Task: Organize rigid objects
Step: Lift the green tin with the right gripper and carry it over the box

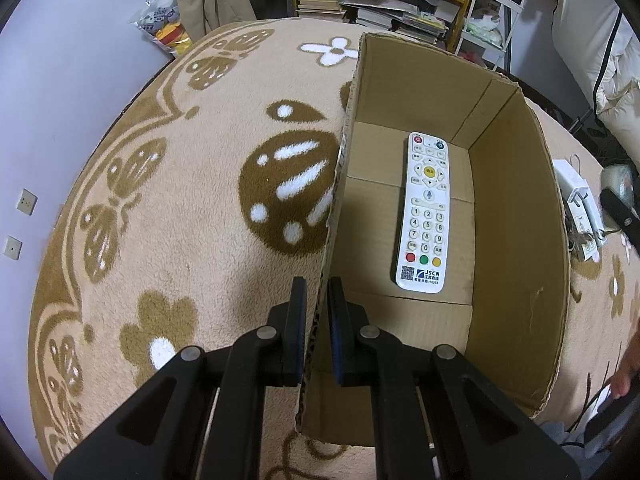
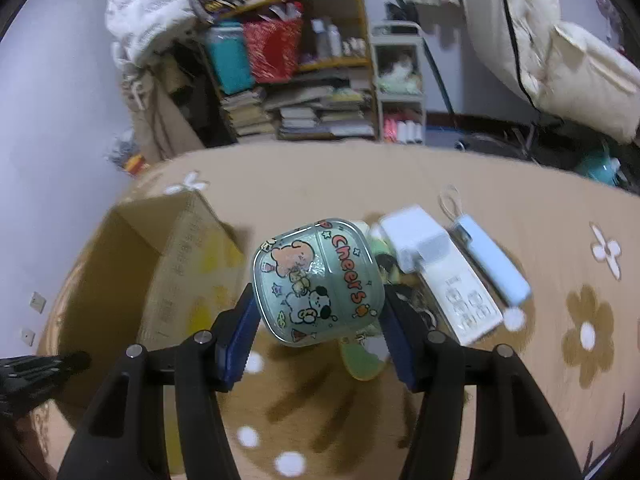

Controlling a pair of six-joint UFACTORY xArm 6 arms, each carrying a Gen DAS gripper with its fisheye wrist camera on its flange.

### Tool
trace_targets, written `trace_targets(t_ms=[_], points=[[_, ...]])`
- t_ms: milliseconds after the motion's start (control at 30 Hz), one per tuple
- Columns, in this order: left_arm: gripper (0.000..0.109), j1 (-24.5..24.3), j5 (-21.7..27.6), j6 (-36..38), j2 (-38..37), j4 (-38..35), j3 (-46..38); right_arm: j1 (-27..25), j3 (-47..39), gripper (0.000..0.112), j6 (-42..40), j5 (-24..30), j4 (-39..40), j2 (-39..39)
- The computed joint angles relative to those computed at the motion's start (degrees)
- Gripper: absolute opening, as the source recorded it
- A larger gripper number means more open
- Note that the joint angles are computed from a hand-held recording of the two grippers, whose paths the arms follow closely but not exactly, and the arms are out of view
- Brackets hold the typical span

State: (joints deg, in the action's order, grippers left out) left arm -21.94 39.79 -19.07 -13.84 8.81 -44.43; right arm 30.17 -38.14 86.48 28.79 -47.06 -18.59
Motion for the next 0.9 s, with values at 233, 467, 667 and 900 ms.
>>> trace_targets(t_ms=[233,467,667,900], points=[[0.01,-0.03,0.14,-0.37,-0.24,0.4,0.16,2.91,-5.44,0.062,-1.04,-1.6,-2.94,2.0],[0.01,0.22,0.13,-0.15,-0.26,-0.32,0.14,4.86,-12.01,0.062,-4.54,-2.25,-2.2,5.8],[0.01,-0.03,-0.11,-0.93,-0.02,0.78,0.04,6.17,-16.05,0.062,-7.65,-3.35,0.08,9.24],[0.01,-0.12,-0.19,-0.99,0.13,0.03,-0.01,6.98,-17.76,0.062,-10.3,-4.94,4.39,11.87]])
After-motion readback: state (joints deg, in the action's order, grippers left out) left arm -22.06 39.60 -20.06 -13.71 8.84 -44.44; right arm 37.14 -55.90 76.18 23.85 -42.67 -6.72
